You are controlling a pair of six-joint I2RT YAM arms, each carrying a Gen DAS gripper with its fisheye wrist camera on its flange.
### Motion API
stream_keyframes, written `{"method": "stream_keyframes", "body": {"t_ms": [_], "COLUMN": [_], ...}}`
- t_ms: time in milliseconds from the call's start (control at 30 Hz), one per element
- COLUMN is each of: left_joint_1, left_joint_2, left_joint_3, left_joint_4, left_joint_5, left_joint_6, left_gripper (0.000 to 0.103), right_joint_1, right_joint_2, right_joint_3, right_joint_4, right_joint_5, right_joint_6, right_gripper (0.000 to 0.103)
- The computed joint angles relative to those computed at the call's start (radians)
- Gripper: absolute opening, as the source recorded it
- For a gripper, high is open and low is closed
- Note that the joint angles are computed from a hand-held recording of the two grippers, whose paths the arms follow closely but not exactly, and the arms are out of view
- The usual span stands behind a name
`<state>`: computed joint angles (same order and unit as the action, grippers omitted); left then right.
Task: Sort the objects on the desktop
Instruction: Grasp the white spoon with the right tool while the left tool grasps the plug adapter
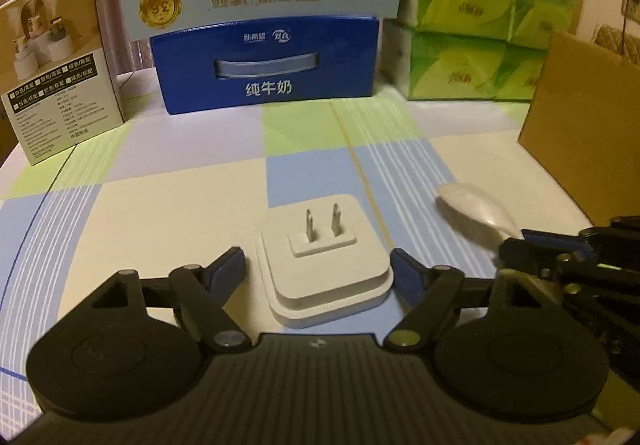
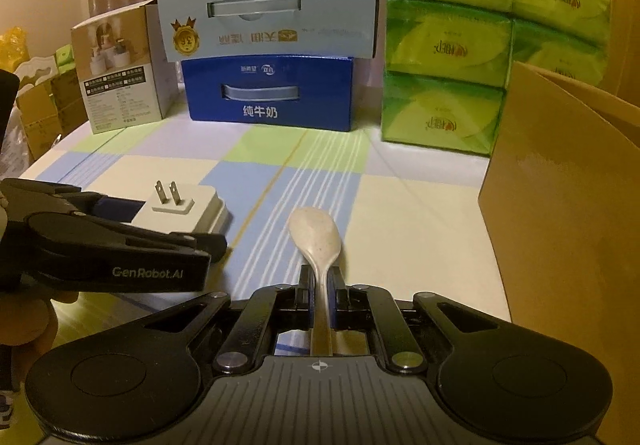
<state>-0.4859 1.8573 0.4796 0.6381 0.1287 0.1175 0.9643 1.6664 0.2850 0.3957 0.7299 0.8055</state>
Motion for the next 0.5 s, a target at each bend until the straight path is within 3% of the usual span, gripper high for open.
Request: {"method": "stream_keyframes", "body": {"t_ms": [133, 300, 500], "left_joint_1": [0.003, 0.020, 0.048], "left_joint_2": [-0.018, -0.109, -0.367], "left_joint_3": [-0.016, -0.096, -0.275], "left_joint_4": [0.000, -0.037, -0.165], "left_joint_5": [-0.005, 0.005, 0.025], "left_joint_6": [-0.009, 0.004, 0.066], "left_gripper": [0.063, 0.062, 0.062], "right_joint_1": [0.027, 0.114, 0.298], "right_joint_2": [-0.011, -0.049, -0.129], "right_joint_3": [0.009, 0.032, 0.084], "right_joint_4": [-0.048, -0.202, -0.482], "right_joint_5": [0.004, 0.018, 0.044], "right_joint_6": [0.035, 0.151, 0.386], "right_gripper": [0.003, 0.003, 0.003]}}
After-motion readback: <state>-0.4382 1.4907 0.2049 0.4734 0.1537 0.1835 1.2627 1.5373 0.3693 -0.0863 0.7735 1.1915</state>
